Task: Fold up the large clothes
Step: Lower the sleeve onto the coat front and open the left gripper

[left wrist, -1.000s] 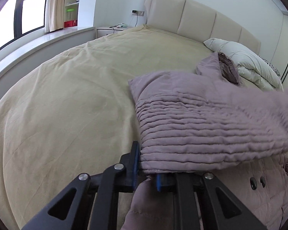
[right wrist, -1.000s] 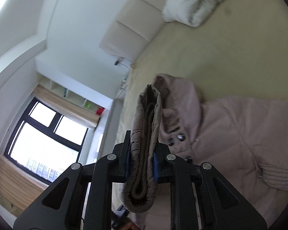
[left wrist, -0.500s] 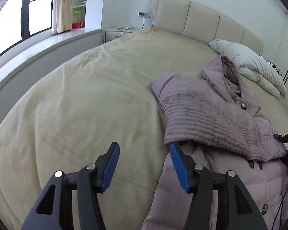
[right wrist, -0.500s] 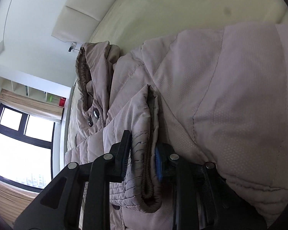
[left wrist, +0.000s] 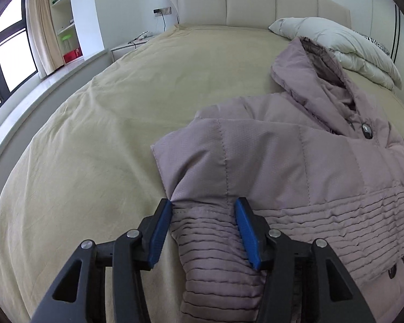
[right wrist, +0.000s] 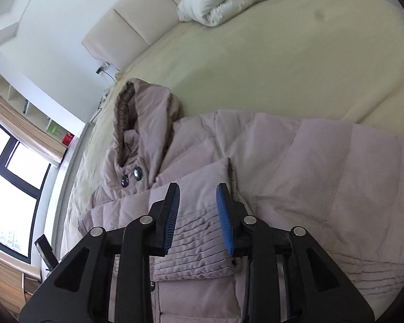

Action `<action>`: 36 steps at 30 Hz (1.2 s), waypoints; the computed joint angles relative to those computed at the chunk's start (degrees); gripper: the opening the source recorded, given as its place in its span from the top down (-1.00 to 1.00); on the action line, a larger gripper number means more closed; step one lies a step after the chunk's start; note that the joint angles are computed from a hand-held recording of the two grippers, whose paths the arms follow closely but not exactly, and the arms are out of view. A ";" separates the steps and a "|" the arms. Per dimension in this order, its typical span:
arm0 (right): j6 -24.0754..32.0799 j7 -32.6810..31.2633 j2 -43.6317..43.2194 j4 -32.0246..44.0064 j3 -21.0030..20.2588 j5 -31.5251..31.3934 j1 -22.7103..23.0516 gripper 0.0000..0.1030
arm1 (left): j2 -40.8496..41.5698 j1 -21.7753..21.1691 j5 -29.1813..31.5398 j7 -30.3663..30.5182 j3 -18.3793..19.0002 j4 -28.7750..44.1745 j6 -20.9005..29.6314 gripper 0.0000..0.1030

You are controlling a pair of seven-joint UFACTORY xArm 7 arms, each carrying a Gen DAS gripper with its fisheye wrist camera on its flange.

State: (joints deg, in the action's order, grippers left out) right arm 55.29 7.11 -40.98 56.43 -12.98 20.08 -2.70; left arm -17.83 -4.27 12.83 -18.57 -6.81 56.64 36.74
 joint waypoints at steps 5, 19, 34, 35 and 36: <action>-3.30 -0.65 -4.16 -4.06 3.52 2.07 3.91 -0.31 | -2.75 -0.98 -4.79 2.12 2.18 0.44 0.52 0.10; -8.29 -5.91 0.82 -10.43 -0.62 8.54 9.09 -0.17 | 3.27 -1.14 -12.94 11.06 4.47 2.45 -1.74 0.55; -6.22 -6.34 1.13 -9.11 3.42 0.98 4.87 -0.31 | -13.67 0.79 -11.25 5.49 4.27 -9.94 -4.77 0.57; -5.62 -4.94 0.62 -8.76 3.89 0.81 4.18 -0.31 | -15.16 0.41 -12.12 5.78 4.63 -10.71 -5.32 0.57; -5.63 -3.56 -0.19 -8.82 4.35 0.71 3.54 -0.31 | -15.94 0.15 -12.22 6.37 4.44 -11.07 -5.24 0.57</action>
State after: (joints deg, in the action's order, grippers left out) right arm 49.66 3.55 -41.17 47.61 -8.63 20.79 0.83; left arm -33.77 -4.12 0.61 -12.20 -2.37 45.58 31.50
